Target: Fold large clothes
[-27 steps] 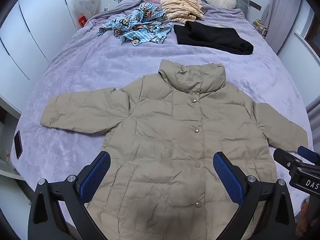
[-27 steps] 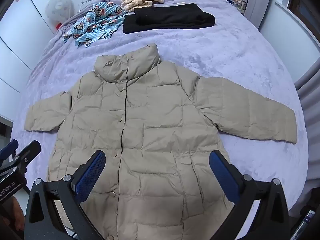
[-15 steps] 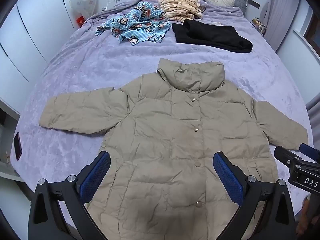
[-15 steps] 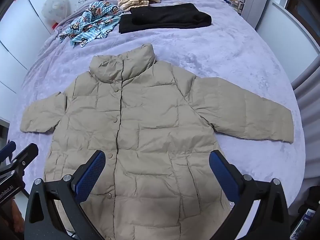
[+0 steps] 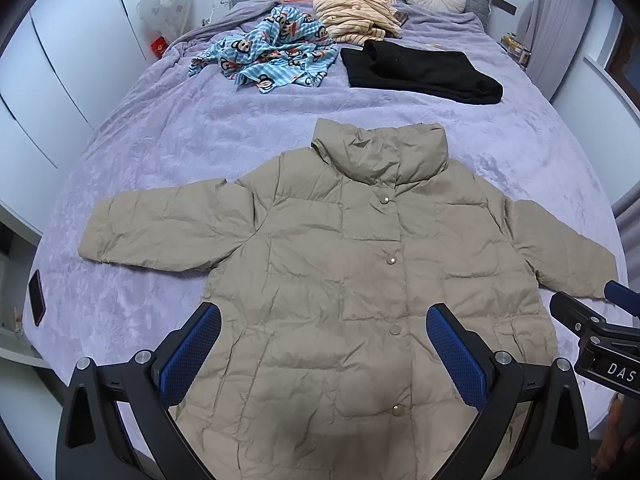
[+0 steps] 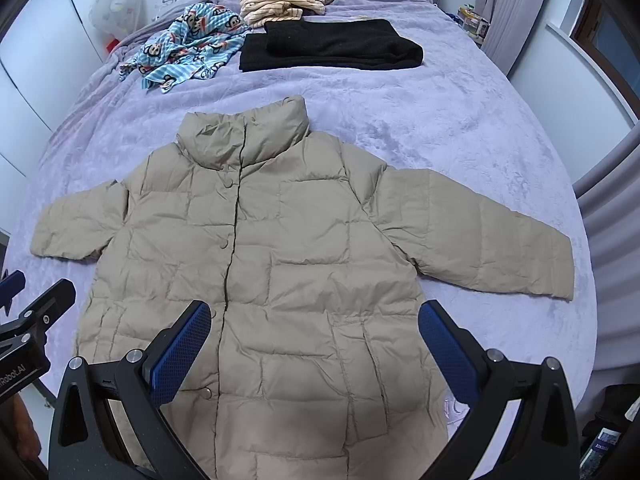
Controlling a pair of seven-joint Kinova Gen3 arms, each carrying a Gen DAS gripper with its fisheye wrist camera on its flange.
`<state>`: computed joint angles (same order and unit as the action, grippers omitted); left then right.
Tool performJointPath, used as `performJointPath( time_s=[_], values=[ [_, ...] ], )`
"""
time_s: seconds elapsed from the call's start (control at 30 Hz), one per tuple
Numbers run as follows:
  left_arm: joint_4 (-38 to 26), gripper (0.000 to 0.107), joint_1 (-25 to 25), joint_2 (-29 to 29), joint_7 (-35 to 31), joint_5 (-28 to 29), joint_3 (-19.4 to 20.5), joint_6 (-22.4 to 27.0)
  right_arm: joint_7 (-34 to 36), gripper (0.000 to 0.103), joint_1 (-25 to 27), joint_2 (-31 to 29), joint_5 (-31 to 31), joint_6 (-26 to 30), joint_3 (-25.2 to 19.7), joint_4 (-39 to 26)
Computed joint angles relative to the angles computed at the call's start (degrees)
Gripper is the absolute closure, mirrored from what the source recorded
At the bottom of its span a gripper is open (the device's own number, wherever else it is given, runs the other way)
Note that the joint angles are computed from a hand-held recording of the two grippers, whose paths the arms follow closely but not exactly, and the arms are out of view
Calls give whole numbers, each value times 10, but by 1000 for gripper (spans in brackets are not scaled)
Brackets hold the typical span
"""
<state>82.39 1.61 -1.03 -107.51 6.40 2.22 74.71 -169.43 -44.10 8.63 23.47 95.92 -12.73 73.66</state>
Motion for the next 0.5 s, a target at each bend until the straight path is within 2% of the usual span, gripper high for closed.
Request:
performJointPath(
  time_s=[0.5],
  values=[
    [-9,5,-1,0,0,0,-1,3,1,0,-2,0,2,-2,-1,-1]
  ],
)
